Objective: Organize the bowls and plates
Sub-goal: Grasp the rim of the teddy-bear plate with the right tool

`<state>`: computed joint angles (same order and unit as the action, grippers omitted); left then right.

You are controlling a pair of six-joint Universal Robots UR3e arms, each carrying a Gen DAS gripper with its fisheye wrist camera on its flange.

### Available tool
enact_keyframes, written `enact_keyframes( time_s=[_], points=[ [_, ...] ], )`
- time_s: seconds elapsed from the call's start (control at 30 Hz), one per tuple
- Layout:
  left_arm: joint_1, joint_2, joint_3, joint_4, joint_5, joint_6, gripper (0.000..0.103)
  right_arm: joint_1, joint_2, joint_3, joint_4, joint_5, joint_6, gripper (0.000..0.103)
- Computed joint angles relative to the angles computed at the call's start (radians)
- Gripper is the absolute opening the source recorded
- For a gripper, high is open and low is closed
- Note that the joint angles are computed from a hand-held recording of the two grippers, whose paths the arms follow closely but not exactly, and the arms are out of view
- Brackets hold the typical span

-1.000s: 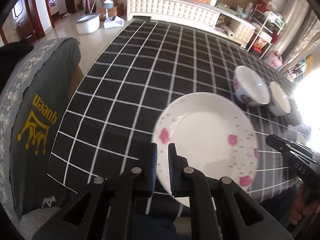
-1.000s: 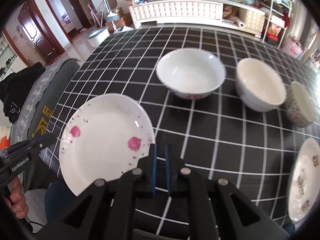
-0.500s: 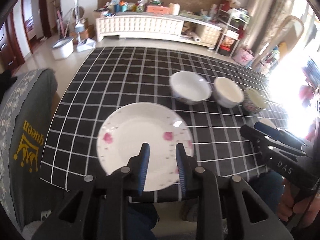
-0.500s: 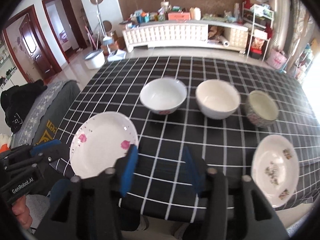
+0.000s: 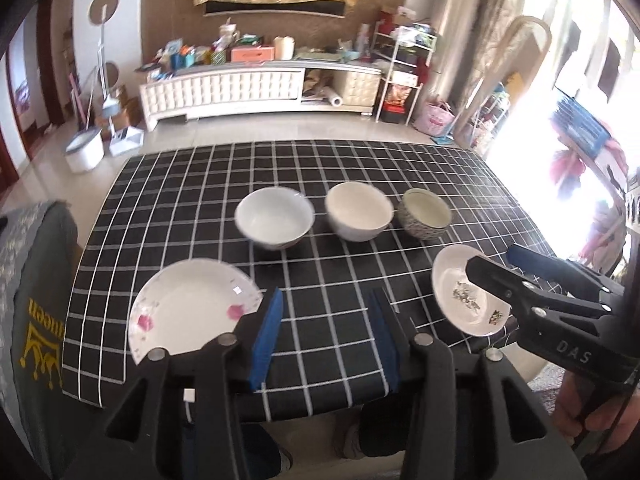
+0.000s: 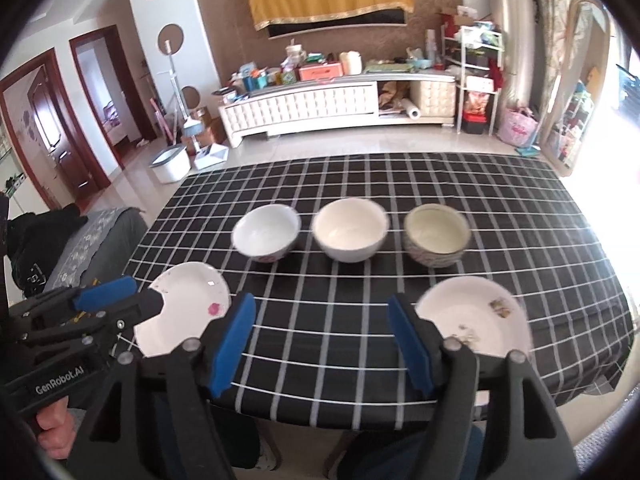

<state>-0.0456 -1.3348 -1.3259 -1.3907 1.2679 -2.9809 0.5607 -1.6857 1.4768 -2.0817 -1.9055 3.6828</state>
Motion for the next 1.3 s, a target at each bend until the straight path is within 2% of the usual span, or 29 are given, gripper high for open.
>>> enact_keyframes(
  time_s=[0.2,0.27,0.37,0.47,0.53,0.8,1.0,1.3],
  points=[
    [-0.196,-0.136,0.108,0.058,0.093,-0.109,0.042,-0.093,-0.155,0.127,0.027,0.011,-0.01,0.078],
    [-0.251,-0.189,0.15,0.071,0.119,-0.143,0.046,-0.131,-0.208,0.162,0.044,0.019,-0.016,0.081],
    [-0.318,-0.264,0.199,0.092,0.152,-0.19,0.047,-0.218,-0.289,0.225,0.061,0.061,-0.058,0.081],
    [-0.378,-0.352,0.257,0.1,0.184,-0.225,0.047,-0.339,-0.382,0.292,0.09,0.147,-0.129,0.081],
    [-0.406,-0.4,0.289,0.096,0.198,-0.24,0.054,-0.405,-0.424,0.323,0.107,0.182,-0.169,0.081],
    [-0.473,-0.611,0.456,0.062,0.229,-0.271,0.054,-0.736,-0.586,0.462,0.2,0.383,-0.377,0.081],
    [-0.483,-0.732,0.558,0.023,0.236,-0.29,0.054,-0.94,-0.642,0.548,0.248,0.486,-0.521,0.081],
    [-0.471,-0.836,0.596,0.029,0.243,-0.295,0.054,-1.082,-0.633,0.666,0.2,0.558,-0.652,0.081]
  ],
)
